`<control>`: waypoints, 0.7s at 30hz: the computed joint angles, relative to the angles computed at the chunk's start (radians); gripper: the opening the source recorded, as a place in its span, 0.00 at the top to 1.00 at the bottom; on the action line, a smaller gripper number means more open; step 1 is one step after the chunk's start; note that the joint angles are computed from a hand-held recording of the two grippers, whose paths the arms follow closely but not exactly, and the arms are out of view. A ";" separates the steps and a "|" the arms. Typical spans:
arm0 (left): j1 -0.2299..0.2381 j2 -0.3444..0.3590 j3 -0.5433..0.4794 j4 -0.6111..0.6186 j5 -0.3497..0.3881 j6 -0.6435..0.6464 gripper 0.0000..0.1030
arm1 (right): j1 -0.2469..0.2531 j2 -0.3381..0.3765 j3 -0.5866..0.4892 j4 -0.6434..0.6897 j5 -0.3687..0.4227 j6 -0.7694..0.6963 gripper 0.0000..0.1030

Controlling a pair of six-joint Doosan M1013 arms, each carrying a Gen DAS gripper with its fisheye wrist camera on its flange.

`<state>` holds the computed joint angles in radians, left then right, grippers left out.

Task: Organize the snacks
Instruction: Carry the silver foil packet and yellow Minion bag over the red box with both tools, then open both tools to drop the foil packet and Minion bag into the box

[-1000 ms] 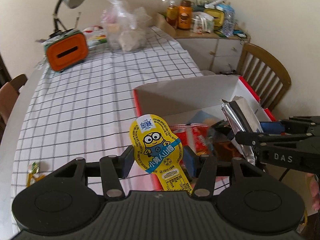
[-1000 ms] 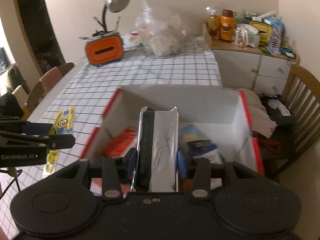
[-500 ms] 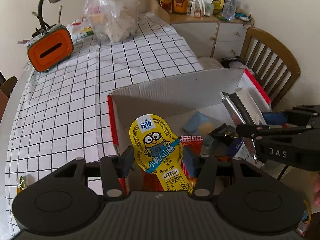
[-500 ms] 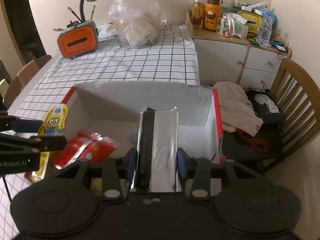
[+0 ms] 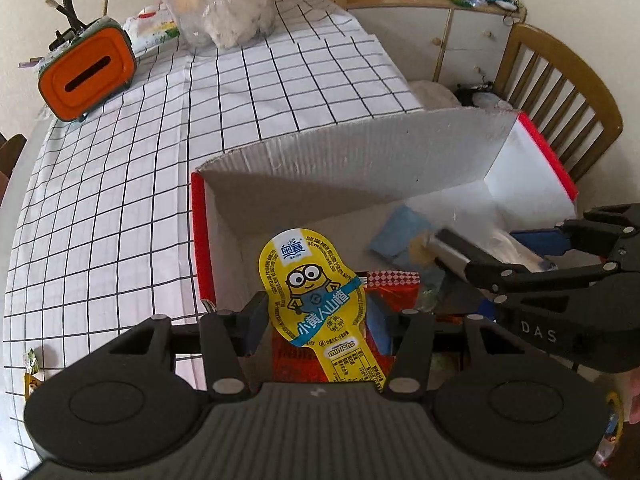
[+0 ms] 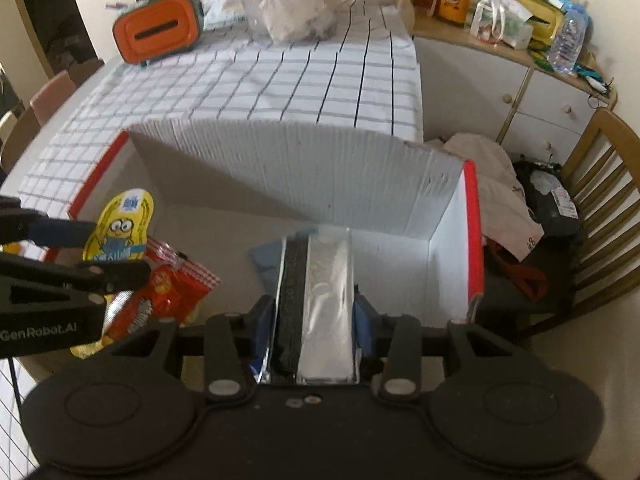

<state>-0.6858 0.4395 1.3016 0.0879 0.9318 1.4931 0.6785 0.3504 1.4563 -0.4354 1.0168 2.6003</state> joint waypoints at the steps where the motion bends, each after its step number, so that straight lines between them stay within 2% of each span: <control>1: 0.000 0.002 -0.003 0.002 0.003 0.000 0.50 | -0.001 0.002 -0.002 0.003 0.004 -0.007 0.60; 9: -0.003 0.004 -0.005 0.014 0.006 -0.002 0.49 | 0.004 0.002 -0.005 -0.017 0.018 0.004 0.60; 21: 0.013 -0.062 0.070 -0.037 -0.090 0.039 0.40 | 0.035 -0.057 0.037 -0.062 -0.072 0.075 0.58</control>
